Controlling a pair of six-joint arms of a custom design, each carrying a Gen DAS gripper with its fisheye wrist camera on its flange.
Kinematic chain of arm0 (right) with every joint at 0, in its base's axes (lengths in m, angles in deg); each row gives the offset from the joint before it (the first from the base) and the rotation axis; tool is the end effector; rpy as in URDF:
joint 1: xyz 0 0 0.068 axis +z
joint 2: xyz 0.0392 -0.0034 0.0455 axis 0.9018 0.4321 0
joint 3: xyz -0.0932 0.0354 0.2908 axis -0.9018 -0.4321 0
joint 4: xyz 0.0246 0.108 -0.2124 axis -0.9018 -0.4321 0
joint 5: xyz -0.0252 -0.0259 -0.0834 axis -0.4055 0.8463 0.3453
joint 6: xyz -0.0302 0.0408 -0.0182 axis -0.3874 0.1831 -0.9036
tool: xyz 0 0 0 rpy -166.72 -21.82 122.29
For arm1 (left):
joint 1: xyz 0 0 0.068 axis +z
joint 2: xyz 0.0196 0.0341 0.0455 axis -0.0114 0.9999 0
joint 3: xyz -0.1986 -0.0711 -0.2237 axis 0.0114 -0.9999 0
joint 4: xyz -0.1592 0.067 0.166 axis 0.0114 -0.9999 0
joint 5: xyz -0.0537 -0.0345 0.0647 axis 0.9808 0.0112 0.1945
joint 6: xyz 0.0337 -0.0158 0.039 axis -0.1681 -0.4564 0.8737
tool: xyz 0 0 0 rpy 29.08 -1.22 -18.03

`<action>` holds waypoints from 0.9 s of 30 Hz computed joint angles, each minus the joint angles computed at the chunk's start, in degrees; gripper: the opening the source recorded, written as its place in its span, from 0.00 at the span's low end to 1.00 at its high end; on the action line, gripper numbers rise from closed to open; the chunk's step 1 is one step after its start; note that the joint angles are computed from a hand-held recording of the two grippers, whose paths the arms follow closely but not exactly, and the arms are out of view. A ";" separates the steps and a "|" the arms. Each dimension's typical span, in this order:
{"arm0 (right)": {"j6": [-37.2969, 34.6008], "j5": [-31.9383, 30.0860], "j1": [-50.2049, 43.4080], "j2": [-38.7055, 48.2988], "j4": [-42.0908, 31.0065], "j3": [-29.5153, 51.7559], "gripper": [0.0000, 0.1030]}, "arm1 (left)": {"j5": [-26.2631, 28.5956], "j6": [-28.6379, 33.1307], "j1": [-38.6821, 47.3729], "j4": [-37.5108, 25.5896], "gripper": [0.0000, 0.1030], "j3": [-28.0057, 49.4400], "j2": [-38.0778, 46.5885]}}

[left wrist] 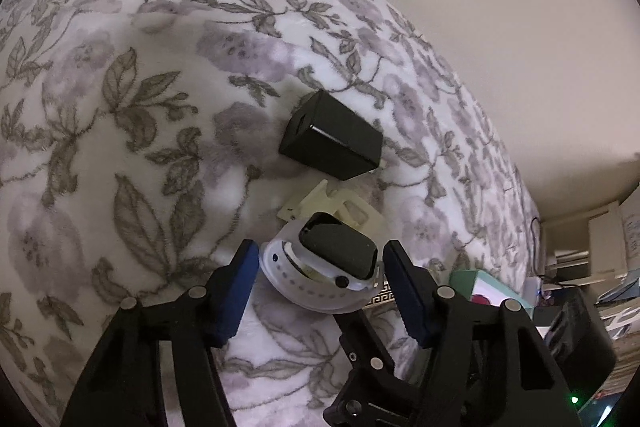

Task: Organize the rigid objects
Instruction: 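Carry the white watch and gold bar over the white tray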

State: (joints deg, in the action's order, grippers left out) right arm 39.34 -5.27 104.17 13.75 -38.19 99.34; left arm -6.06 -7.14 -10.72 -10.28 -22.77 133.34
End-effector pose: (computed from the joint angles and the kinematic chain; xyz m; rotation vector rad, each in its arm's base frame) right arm 0.2146 0.1704 0.2133 -0.1007 2.6468 0.1851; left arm 0.2452 -0.0565 0.2271 -0.3256 2.7553 -0.6848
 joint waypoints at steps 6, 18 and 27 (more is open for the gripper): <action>-0.03 -0.04 -0.21 -0.18 -0.44 0.22 0.81 | -0.66 0.16 -0.22 -1.33 0.64 0.82 -0.36; 0.89 1.64 -0.22 -5.99 -5.19 1.31 0.81 | -2.49 -0.04 -1.13 -6.04 0.64 4.29 -5.24; 4.66 3.63 0.52 -13.14 -12.15 1.29 0.81 | -5.12 -1.52 -4.80 -9.35 0.64 6.78 -10.21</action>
